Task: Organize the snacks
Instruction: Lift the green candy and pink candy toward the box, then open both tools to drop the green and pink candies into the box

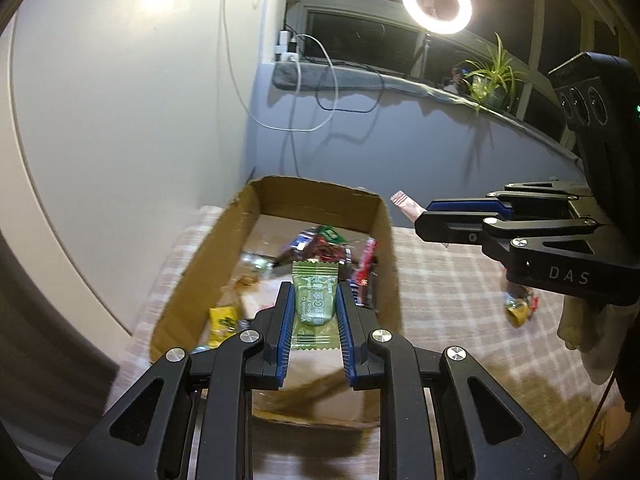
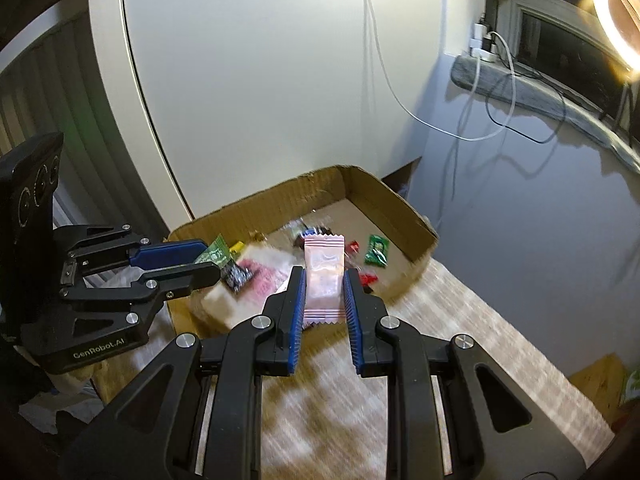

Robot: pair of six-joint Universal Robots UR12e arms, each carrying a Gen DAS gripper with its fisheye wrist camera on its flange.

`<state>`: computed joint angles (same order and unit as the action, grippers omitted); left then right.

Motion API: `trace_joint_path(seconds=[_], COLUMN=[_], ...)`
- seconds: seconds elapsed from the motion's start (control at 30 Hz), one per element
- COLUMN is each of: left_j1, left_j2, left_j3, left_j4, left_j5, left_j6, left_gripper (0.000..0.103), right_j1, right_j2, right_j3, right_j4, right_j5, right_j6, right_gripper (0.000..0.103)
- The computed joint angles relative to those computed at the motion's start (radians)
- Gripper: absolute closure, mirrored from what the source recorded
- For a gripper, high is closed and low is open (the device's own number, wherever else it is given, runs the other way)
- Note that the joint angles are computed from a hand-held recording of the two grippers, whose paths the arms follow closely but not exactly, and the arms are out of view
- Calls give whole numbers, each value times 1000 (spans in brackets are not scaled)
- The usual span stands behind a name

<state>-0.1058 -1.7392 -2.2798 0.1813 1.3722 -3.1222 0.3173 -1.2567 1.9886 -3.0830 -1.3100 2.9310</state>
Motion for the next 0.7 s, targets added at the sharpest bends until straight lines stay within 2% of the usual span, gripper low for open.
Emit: trace_joint_path(seconds=[0.27,0.7], left_j1=[24,38], left_j2=[-11,-32], left_j3=[5,20], left_j4=[1,-15], left_j5=[16,20], left_j6=[0,0], left_gripper=[84,84], right_j1=[29,35], right_j2=[51,102], right_j3=[-65,-117], right_j4=[32,80], right_j5=[-16,-32], right_j6=[-8,-11], right_gripper=[83,83])
